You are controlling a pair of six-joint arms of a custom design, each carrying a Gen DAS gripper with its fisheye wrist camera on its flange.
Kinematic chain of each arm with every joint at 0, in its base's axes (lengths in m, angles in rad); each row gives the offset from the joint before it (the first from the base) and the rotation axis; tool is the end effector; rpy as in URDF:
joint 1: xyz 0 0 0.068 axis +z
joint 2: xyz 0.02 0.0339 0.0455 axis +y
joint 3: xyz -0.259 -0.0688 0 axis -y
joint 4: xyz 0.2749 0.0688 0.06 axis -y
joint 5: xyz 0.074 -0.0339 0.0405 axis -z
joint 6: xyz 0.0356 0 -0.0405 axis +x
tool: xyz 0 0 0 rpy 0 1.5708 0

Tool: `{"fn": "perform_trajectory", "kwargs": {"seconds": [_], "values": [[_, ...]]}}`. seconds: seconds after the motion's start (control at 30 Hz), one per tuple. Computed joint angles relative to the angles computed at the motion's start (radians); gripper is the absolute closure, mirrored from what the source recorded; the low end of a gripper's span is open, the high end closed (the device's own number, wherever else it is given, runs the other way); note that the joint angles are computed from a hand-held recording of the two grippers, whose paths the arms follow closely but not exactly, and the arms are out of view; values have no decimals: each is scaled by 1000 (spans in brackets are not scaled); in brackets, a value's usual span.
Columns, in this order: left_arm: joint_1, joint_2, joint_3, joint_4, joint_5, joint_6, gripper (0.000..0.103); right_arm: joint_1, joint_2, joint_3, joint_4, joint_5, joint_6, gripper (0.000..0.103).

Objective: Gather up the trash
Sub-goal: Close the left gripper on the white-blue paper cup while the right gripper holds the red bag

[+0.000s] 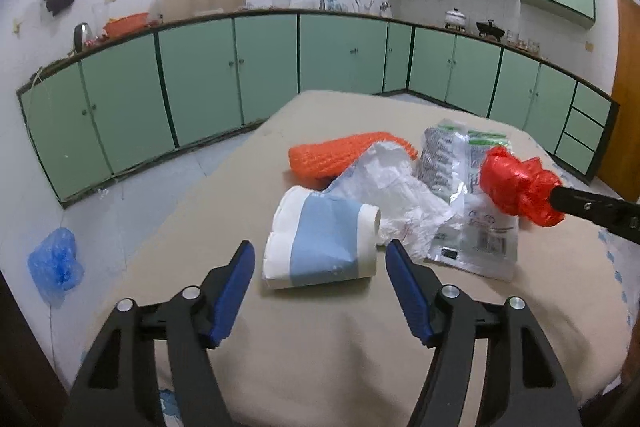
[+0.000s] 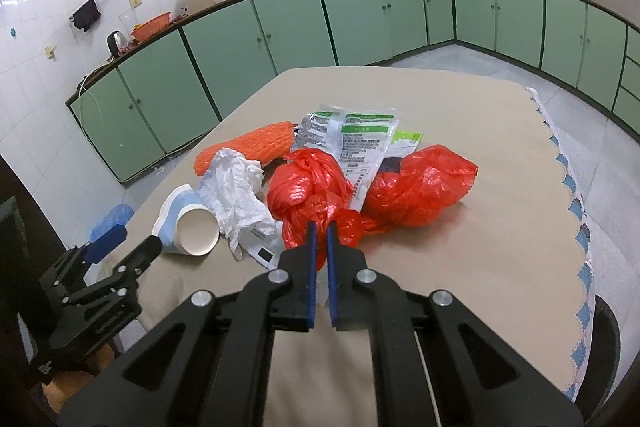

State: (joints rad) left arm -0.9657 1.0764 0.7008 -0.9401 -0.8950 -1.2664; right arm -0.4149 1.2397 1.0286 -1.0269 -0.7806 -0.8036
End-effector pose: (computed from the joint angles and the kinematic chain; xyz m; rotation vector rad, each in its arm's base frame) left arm 0.1361 -0.1480 0.2033 -0.4687 2.1795 0.2127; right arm 0.2385 -0.0777 0.2657 -0.6193 2.2971 0.5727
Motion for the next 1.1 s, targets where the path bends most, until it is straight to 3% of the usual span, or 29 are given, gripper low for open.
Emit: {"fn": "perform_trajectory", "kwargs": {"seconds": [0.1,0.4,0.53,0.63,0.73,1.0,1.07,1.1], "values": [[66,-39,-54,95,57,92,25,18,-8,-11,17,13,23,99],[171,-36,-87,266,144,264,27,21,-2,-12,28,29,35,99],[162,-48,-80,252,151,250,65,-1,-5,-4,7,20,15,99],[117,-54,-52,199,112,210,83,-22,-9,5,-17,9,-7,99],[71,-62,-26,141,79,153,92,-49,-9,23,-52,-8,-31,99],[-39,-82,-8,35,45,48,92,-100,-12,49,-118,-37,-85,99],[-49,-68,-5,21,44,36,72,-104,-19,44,-125,-39,-88,99],[-65,-65,-8,8,23,10,69,-105,-22,41,-126,-39,-88,99]]}}
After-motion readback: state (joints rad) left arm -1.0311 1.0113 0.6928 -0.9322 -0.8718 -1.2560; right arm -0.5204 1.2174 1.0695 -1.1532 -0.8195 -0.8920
